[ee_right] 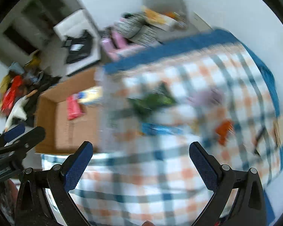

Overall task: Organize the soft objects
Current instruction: 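Move both tools back toward the remaining snacks on the quilt, then grasp the green Deeyeo bag with the left tool while the right grasps the blue tube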

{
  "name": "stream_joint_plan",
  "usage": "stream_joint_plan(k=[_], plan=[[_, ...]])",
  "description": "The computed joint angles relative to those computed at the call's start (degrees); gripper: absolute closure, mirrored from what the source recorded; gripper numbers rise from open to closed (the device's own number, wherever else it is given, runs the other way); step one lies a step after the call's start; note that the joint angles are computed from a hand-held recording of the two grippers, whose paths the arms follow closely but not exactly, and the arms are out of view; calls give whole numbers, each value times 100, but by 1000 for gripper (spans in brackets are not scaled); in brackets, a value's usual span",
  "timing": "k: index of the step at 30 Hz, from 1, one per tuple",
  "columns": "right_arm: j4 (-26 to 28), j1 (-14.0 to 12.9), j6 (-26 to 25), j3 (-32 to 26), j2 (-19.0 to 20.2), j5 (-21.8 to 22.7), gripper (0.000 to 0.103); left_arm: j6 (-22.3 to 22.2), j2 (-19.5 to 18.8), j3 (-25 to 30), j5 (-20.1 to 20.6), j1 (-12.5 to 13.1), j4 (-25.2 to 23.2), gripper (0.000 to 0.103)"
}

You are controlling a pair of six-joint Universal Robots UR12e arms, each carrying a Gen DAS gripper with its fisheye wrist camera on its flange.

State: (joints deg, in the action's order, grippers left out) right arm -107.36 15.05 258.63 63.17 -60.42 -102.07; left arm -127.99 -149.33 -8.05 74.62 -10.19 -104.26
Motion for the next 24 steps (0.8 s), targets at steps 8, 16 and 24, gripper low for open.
stream_joint_plan(k=[8, 16, 24], plan=[[-1554, -552, 1453, 2250, -871, 1225, 0, 156, 863, -2434, 1086, -665, 2120, 4], [-4576, -861, 3524, 3318, -416, 2474, 22, 205, 570, -2430, 1948, -891, 2746, 4], [-4622, -900, 3649, 3119, -94, 2687, 71, 255, 244, -1872, 2091, -933, 2270, 4]])
